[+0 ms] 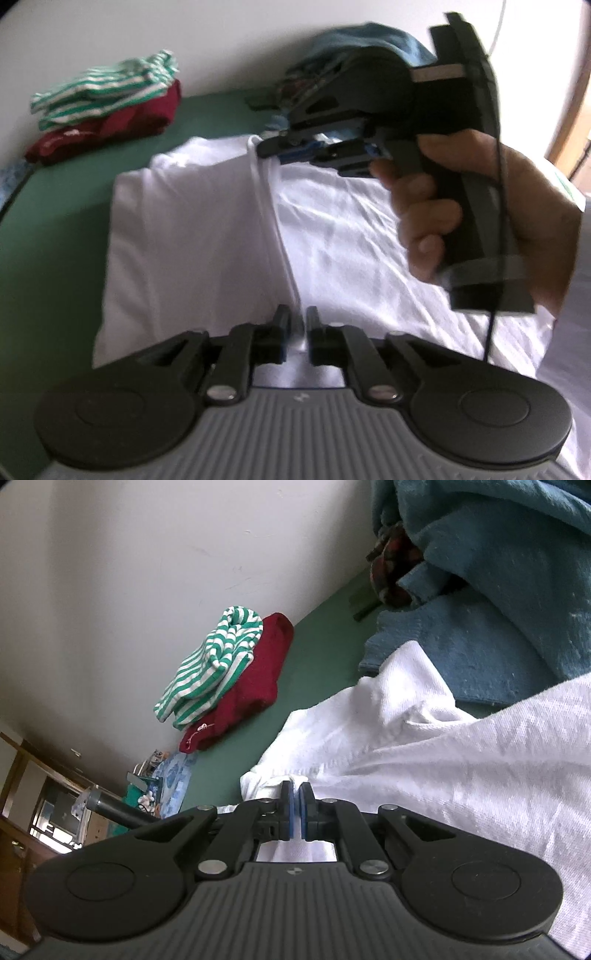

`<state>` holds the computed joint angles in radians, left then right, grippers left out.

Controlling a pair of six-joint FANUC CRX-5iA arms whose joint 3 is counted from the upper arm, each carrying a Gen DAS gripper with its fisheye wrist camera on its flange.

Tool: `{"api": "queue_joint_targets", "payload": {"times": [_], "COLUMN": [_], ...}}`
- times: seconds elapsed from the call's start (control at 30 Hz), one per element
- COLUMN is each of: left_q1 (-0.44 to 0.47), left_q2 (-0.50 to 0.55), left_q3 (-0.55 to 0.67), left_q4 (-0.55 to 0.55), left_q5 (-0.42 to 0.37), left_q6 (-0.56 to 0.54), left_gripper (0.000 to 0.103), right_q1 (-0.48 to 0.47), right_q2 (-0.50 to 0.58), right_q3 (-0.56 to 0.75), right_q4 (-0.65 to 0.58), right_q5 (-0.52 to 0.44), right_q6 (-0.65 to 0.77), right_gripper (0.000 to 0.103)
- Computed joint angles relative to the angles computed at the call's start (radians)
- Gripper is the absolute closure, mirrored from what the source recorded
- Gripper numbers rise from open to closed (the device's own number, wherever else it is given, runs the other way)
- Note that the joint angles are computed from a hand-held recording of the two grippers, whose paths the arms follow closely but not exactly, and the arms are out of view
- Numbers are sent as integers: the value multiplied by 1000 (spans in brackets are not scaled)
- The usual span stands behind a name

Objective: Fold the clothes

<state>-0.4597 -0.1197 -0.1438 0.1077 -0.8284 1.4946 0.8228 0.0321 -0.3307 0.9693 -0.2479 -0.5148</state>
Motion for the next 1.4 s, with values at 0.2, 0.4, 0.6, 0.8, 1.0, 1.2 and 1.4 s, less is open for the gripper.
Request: {"api": "queue_joint_targets", "payload": {"times": [0.2,0.4,0.6,0.8,1.0,1.2,1.4], "left_q1": [38,47,88,121,57,18,-5], "left_q2": [-64,-160,-180,-247,-261,-285,-311], "left_q3": [-108,-158,-156,-209,-193,-191,-191], "left_q4": [194,132,146,168,84,37,0], "left_q5": [-20,-63,-93,-165,-185,-184,-205], "left_q6": [-200,-261,-237,-176,-120,-60,-14], "left_gripper": [64,39,35,18,17,10,10], "right_q1": [52,122,162,223,257,310,301], "right_q2": [-34,-35,33,42,-115,-151,-180], "right_q3": [-30,-5,52,90,-63,-123,-153], "right_q4": [97,14,40,14,-69,-23,-20], "right_q5": [-175,-236,-385,-588,-259,-363,-235], "right_q6": [-69,138,170,185,226,125,155], "right_gripper": [84,60,98,84,79,101,69]}}
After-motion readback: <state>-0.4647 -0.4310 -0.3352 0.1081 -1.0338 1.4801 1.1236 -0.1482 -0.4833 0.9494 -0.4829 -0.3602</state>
